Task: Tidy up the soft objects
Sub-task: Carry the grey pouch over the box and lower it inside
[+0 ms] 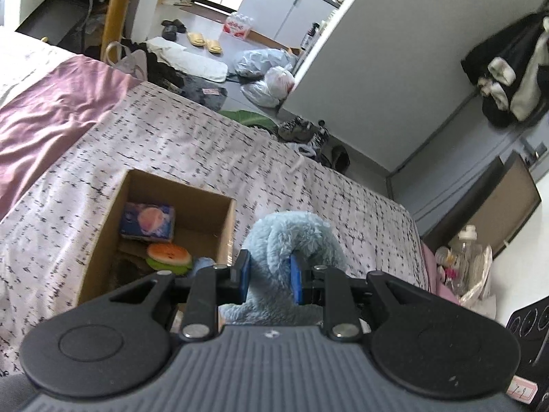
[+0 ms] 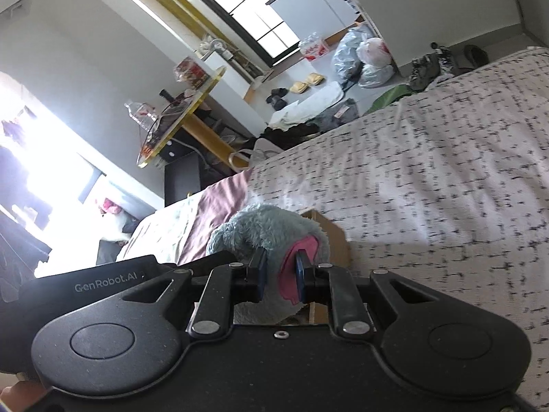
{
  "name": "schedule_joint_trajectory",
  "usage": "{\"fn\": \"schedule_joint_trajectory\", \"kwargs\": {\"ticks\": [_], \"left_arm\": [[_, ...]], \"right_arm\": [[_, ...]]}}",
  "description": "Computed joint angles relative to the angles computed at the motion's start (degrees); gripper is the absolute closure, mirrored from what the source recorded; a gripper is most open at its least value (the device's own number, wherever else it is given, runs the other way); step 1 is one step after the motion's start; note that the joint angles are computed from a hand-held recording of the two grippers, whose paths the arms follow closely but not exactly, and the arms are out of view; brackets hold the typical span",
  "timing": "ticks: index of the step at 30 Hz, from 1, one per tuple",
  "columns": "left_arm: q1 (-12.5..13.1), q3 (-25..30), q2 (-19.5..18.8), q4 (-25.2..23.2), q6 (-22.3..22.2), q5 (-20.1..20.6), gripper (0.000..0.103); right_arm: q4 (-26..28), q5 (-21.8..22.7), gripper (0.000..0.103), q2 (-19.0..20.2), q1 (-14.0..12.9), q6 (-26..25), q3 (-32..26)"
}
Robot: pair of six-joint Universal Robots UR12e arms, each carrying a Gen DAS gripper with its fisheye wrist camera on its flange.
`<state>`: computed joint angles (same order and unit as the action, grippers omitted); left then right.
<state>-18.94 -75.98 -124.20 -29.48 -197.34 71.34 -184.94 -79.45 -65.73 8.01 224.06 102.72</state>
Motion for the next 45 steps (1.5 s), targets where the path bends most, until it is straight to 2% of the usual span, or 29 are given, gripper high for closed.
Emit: {"fn": "schedule_joint_trajectory", "kwargs": {"ticks": [7,20,31,37,41,45], "left_arm": [[1.73,-0.38,0.02,0.27,-1.10,-0.51,0.080],[4.37,-1.04,-1.74,-1.81,-2.80,-4.70,0.080],[5.50,0.42,-4.28,-5.12,-3.19,-7.35,0.080],[5.47,1.49,-5.56,-7.42,-2.46,-7.81,0.080],[5.25,2.50,-6.35,-10.56,-1.24,-7.44,0.080],[5.32,2.72,-6.09,-12.13,-0.71,-7.18,0.079]], "right_arm": [[3.66,-0.54,0.085,1.96,1.57,-1.25,-3.97],[12.05,-3.59,0.085,4.49,3.87,-3.58,-8.20],[19.61,-6.07,0.085,6.28,5.05,-6.48,-11.14],[24.78,-10.42,0.082,7.20,6.31,-10.97,-13.28],[27.69,-10.15,0.081,7.45,6.28,-11.93,-13.75],[27.59,-9.20,0.080,7.07,6.07,-10.87,-13.01]]}}
